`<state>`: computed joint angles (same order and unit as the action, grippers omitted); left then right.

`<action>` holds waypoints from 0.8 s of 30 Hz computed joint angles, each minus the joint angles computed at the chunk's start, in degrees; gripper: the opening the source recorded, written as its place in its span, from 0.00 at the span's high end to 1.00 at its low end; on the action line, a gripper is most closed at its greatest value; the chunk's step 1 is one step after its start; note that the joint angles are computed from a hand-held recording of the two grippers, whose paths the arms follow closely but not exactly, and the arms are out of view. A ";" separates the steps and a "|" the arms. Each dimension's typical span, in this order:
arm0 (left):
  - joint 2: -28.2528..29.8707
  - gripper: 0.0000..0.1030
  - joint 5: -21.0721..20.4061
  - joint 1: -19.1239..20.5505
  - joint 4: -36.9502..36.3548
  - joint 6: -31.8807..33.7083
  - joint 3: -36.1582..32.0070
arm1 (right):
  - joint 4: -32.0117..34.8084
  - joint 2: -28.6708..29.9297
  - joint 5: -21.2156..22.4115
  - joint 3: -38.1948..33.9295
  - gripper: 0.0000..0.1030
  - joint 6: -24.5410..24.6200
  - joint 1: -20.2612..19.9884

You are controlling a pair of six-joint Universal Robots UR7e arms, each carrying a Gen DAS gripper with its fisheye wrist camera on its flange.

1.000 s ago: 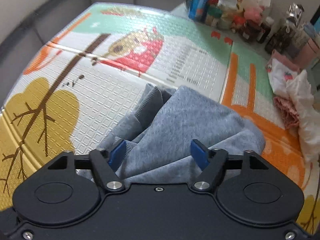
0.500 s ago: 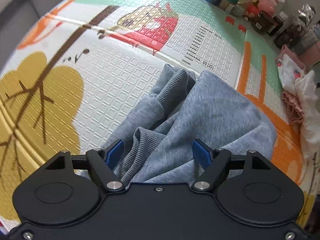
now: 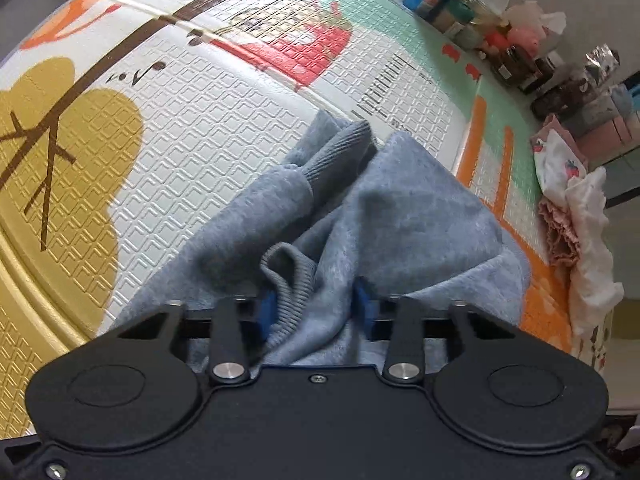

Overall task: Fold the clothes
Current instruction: 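Grasp the folded sweatshirt ribbed edge with the left gripper while the right gripper grasps beside it, then lift the ribbed edge of the grey sweatshirt with both grippers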

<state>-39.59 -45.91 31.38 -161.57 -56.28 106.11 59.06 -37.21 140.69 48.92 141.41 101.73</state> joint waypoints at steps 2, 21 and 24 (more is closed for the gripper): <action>0.08 0.84 0.05 -0.12 -0.45 0.67 -0.23 | 2.32 -0.23 -2.00 -1.43 0.86 1.74 -0.46; -2.17 0.84 5.62 -4.84 0.11 3.58 -1.92 | 16.47 -4.84 -17.23 -12.96 0.88 12.19 -0.01; -3.43 0.84 7.15 -5.11 1.75 0.98 -0.59 | 15.87 -4.74 -17.75 -12.05 0.88 12.50 0.97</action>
